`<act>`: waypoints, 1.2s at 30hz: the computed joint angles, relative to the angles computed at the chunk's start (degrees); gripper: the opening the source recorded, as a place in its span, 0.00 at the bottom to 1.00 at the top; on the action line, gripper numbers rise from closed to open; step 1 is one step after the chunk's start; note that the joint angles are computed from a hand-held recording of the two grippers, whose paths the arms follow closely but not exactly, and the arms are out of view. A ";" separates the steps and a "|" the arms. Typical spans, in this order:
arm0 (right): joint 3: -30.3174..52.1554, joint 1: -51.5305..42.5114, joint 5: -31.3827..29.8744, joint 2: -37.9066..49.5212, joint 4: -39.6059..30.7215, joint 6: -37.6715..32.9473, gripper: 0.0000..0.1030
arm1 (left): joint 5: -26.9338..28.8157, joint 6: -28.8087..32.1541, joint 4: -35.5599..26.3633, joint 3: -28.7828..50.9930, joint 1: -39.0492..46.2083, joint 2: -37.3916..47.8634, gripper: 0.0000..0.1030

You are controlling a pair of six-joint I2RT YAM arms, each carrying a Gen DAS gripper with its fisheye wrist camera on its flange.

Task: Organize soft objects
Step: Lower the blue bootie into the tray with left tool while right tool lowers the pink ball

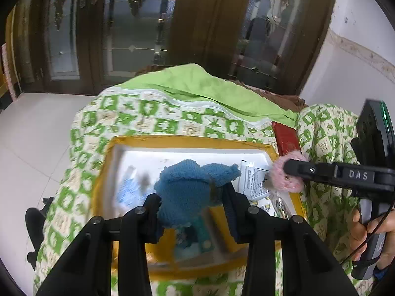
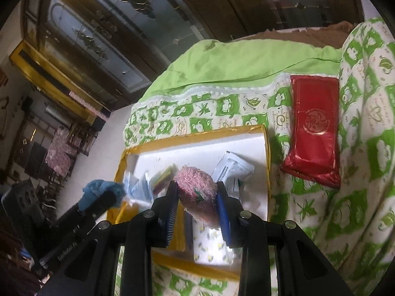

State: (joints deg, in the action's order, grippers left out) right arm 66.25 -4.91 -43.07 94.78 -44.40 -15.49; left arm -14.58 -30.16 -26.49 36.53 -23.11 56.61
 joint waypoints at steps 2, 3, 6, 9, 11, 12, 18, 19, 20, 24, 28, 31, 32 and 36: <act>1.48 1.08 0.91 1.86 1.60 2.03 0.31 | 0.53 0.37 2.67 0.90 -0.60 4.12 0.38; 2.03 1.52 1.35 2.53 2.23 2.72 0.31 | 0.82 0.57 3.88 1.34 -0.80 6.10 0.38; 3.49 2.66 2.08 4.48 3.40 4.42 0.31 | 2.26 1.26 7.82 2.86 -0.86 12.45 0.38; 4.11 4.01 2.94 5.82 4.95 6.14 0.31 | 3.33 1.98 11.03 5.04 -0.98 18.85 0.38; 4.65 4.82 3.71 6.87 5.96 7.13 0.31 | 3.76 2.62 12.18 6.15 -1.08 21.87 0.38; 4.90 5.00 3.90 7.19 6.15 7.44 0.31 | 3.85 3.07 12.64 6.84 -1.09 23.51 0.38; 6.85 6.41 4.64 11.26 6.73 8.33 0.31 | 4.62 4.49 14.26 8.06 0.21 28.61 0.38; 7.05 6.80 5.05 12.08 6.92 8.44 0.31 | 4.67 4.60 14.39 7.87 0.49 28.65 0.38; 7.26 7.06 5.43 12.79 7.26 8.45 0.31 | 4.61 4.82 14.50 7.46 0.83 28.50 0.38; 5.77 9.18 12.23 11.83 9.86 7.30 0.31 | 4.54 5.63 14.30 6.24 2.17 27.54 0.38; 3.99 9.18 18.89 9.35 11.78 6.67 0.31 | 4.92 5.74 14.28 5.31 3.16 26.35 0.38; 3.42 8.41 17.24 8.60 12.64 6.89 0.31 | 4.72 5.72 14.32 5.21 2.93 26.22 0.38; 3.29 8.31 16.10 8.59 12.87 7.04 0.31 | 4.65 5.67 14.39 5.30 2.79 26.34 0.38; 3.24 8.72 12.87 9.22 13.26 7.07 0.31 | 4.49 5.70 14.70 5.91 2.34 27.15 0.38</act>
